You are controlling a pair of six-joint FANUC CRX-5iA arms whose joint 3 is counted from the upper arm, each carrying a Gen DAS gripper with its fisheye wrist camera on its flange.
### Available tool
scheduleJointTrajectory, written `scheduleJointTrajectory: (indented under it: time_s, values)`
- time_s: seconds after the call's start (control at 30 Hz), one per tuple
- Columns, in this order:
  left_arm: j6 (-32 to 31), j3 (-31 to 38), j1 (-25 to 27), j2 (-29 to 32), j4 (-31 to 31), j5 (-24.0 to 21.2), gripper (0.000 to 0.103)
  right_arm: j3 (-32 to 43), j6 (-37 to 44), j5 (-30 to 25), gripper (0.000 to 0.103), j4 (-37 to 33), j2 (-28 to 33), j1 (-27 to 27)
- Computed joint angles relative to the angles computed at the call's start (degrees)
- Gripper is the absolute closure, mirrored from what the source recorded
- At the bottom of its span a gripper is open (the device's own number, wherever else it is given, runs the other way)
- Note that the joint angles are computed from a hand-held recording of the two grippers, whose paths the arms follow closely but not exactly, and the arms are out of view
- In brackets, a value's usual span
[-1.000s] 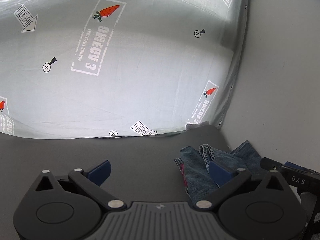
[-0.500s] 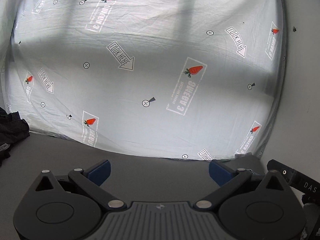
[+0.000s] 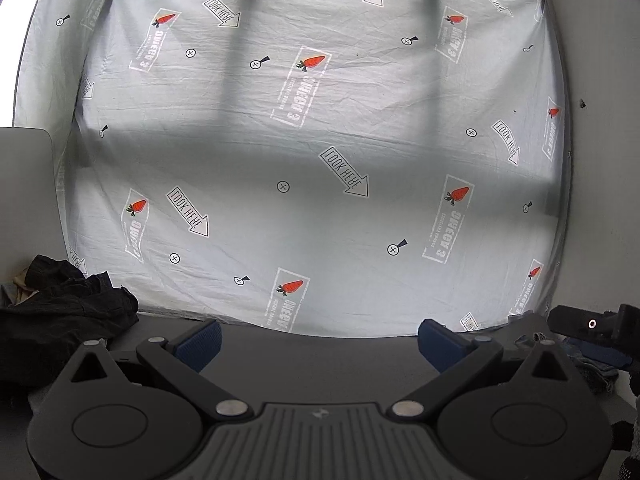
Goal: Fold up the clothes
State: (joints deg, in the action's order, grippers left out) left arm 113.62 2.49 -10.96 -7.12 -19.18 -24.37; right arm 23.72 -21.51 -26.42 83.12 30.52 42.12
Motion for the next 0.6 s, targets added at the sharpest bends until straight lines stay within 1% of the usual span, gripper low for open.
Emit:
scheduleJointTrajectory:
  time_s: [0.03,0.07,0.13,0.17,0.2,0.23,0.3,0.33,0.37,0.43,0.5,0.57,0.6]
  values:
    - [-6.59,-3.63,2.22,-2.22,6.14,2.17,0.000,-1.37,-1.11,-2.83,0.000,0.30,-1.02,2.18]
    - [-12.52,-6.38,3.95,-3.84,12.04,3.13,0.000,-2.85,-2.23,-5.70,0.000,0.48,-2.12,4.40]
    - [-23.14,-11.11,6.98,-7.01,24.18,1.99,0.000,-5.25,0.11,-11.90,0.000,-3.32,-4.63,8.82]
    - [-27.04,-13.05,8.07,-8.47,28.99,0.83,0.000,-6.10,1.25,-15.09,0.000,-5.21,-5.70,11.05]
    - [-29.85,-14.74,8.99,-9.99,32.62,-0.76,0.000,-5.54,4.68,-19.47,0.000,-8.08,-6.15,13.62]
    - [-31.78,-16.11,9.68,-11.30,35.11,-2.20,0.000,-4.05,8.59,-25.19,0.000,-10.45,-5.90,16.41]
    - [-35.20,-18.49,10.81,-13.62,39.00,-5.23,0.000,0.43,15.42,-34.28,0.000,-13.35,-3.92,20.80]
    - [-36.54,-19.41,11.32,-14.72,40.30,-7.32,0.000,2.07,17.90,-37.66,0.000,-14.02,-3.01,22.68]
    - [-36.81,-19.88,11.61,-15.54,40.41,-9.00,0.000,1.92,19.15,-39.88,0.000,-14.45,-3.16,24.18]
    - [-35.82,-20.18,11.73,-17.04,38.50,-12.13,0.000,2.41,20.77,-43.79,0.000,-15.73,-2.83,26.82]
    - [-34.47,-20.60,11.39,-18.44,35.59,-13.67,0.000,0.43,19.59,-45.19,0.000,-17.90,-4.18,28.82]
    - [-33.03,-21.05,11.01,-19.37,33.13,-14.54,0.000,-3.18,18.08,-44.73,0.000,-18.64,-6.41,30.68]
    - [-31.65,-20.51,10.84,-19.44,31.44,-15.88,0.000,-3.12,18.42,-45.43,0.001,-18.87,-5.90,31.19]
